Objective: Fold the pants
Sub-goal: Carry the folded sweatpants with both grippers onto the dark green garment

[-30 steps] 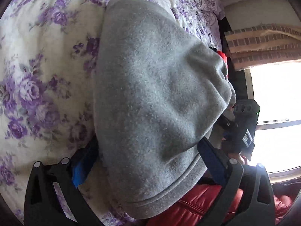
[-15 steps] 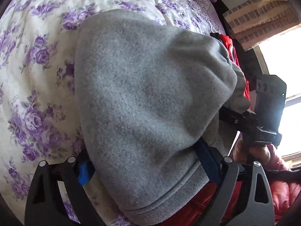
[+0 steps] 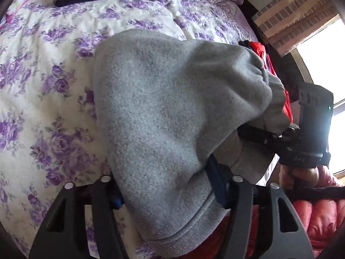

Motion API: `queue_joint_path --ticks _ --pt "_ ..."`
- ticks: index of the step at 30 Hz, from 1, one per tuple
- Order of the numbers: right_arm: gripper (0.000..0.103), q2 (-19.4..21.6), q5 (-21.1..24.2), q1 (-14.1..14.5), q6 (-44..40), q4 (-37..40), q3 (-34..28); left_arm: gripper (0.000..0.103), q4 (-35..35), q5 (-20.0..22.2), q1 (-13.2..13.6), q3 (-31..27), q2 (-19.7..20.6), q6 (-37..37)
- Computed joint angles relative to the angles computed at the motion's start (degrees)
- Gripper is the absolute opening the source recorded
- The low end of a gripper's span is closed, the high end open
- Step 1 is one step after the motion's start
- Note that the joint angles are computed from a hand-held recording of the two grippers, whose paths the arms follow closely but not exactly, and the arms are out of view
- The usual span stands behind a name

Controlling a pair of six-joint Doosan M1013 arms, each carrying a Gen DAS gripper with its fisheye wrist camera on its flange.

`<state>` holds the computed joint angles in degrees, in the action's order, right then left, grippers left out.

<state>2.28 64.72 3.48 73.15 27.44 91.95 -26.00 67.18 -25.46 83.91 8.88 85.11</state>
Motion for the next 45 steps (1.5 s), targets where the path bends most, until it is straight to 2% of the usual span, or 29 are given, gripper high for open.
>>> queue_joint_path --ticks 4,8,12,16,18,20,22,25,30,33,36,39,42,45 --pt "0.067 1.0 1.1 -0.8 1.3 1.2 -0.2 0.056 0.9 0.5 -0.3 -0.7 0.5 -0.8" --pt "0.065 0.3 0.2 0.4 -1.6 -0.9 -1.5 0.053 5.5 0.8 -1.8 -2.2 0.3 -1.5" --pt "0.065 0.5 0.4 0.1 -3.0 1.1 -3.5 0.051 6.3 0.6 -1.5 -2.7 -0.3 -2.2" --pt "0.065 1.3 0.0 0.3 -5.2 2.4 -7.1 0.051 3.1 1.4 -0.2 -3.7 -0.2 -2.9" --pt "0.065 2.2 1.1 0.5 -5.9 2.2 -8.7 0.050 3.1 0.5 0.3 -4.2 -0.3 -3.4" --pt "0.062 3.3 2.5 0.1 -5.6 2.7 -9.8 0.050 4.5 -2.4 0.6 -4.7 -0.7 -3.9" --pt "0.062 4.1 3.4 -0.7 -4.8 4.0 -10.6 0.049 3.0 -3.5 1.8 -6.2 0.1 -3.7" --pt "0.062 5.0 2.0 -1.0 -1.9 4.6 -11.3 0.043 1.2 -4.0 2.8 -8.2 2.1 -3.8" --pt "0.061 7.1 1.6 -0.8 1.1 4.3 -11.0 0.039 3.4 -1.8 2.5 -10.2 4.9 -4.9" --pt "0.061 8.3 1.3 -0.1 -0.1 5.5 -12.2 0.039 7.7 -0.5 2.0 -11.8 5.7 -6.4" --pt "0.061 11.2 0.2 0.5 -2.9 7.4 -17.0 0.039 8.3 -1.5 3.7 -15.0 7.2 -6.5" --pt "0.061 16.1 -0.5 1.0 -5.1 9.4 -25.6 0.039 10.8 -1.9 5.5 -22.1 10.7 -5.5" --pt "0.061 23.2 -0.1 1.9 -5.5 9.2 -38.1 0.040 14.5 -1.7 7.0 -31.9 15.7 -4.0" --pt "0.061 31.4 3.1 2.5 -2.3 8.1 -52.0 0.040 16.0 1.6 8.8 -43.2 22.0 -4.2"
